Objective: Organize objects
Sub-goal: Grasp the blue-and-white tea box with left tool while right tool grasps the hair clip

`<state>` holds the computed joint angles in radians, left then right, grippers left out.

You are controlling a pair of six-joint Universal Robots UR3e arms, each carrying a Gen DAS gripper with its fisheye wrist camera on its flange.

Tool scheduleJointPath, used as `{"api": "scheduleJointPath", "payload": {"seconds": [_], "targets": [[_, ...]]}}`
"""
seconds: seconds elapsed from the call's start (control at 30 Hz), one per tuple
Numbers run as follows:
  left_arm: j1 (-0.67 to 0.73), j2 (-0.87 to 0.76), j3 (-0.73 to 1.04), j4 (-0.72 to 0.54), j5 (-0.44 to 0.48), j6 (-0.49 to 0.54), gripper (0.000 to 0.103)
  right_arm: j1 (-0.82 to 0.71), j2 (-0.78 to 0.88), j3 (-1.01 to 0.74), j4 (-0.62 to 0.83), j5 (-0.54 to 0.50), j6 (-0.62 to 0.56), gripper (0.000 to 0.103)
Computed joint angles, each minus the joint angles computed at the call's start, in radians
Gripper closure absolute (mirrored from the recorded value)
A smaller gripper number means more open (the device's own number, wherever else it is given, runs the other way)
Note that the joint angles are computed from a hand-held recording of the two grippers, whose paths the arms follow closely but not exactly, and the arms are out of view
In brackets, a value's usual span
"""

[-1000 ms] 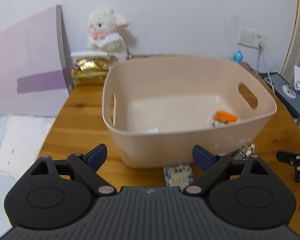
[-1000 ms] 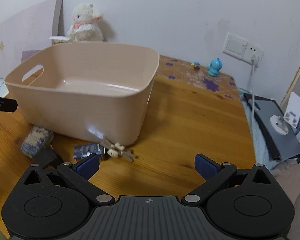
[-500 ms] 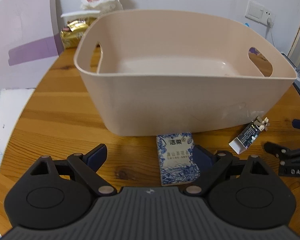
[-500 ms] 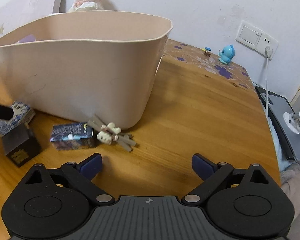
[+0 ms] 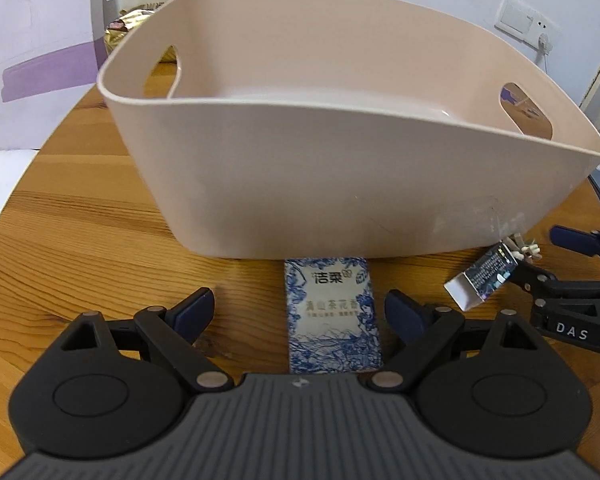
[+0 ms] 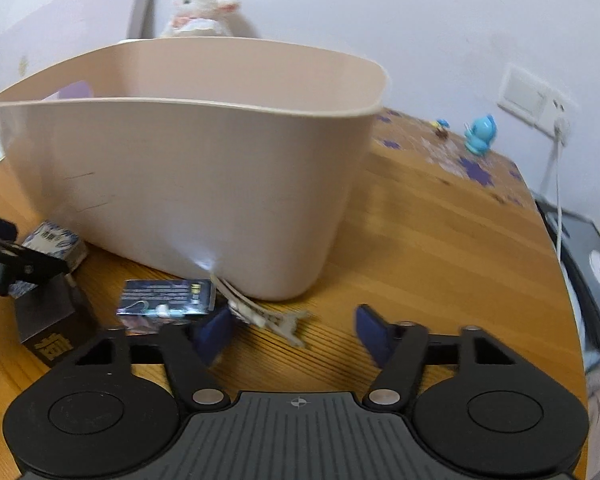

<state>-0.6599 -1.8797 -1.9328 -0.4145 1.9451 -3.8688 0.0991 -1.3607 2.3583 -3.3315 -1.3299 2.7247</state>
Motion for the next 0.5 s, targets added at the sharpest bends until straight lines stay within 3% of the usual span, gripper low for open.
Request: {"api": "scheduleJointPath", "payload": {"seconds": [0.1, 0.13, 0.27, 0.43, 0.5], "targets": [[-0.004, -0.015, 0.021, -0.031, 0.004, -0.007, 0.013, 0.013, -0.023, 0.015, 0.008, 0.011, -0.028, 0.062], [-0.008, -0.018, 0.023, -0.030, 0.012, -0.004, 0.015, 0.021, -0.029, 0.019, 0.010, 0.006, -0.034, 0.064], [-0.015, -0.011, 0.021, -0.031, 0.026, 0.005, 0.029, 0.018, -0.060, 0.019, 0.058, 0.024, -0.046, 0.064], [-0.031, 0.003, -0.002, -0.019, 0.048, 0.025, 0.055, 0.013, -0.115, 0.042, 0.110, 0.032, -0.054, 0.065], [-0.031, 0.014, -0.018, -0.009, 0.044, 0.035, 0.055, 0.006, -0.143, 0.057, 0.128, 0.038, -0.054, 0.065]]}}
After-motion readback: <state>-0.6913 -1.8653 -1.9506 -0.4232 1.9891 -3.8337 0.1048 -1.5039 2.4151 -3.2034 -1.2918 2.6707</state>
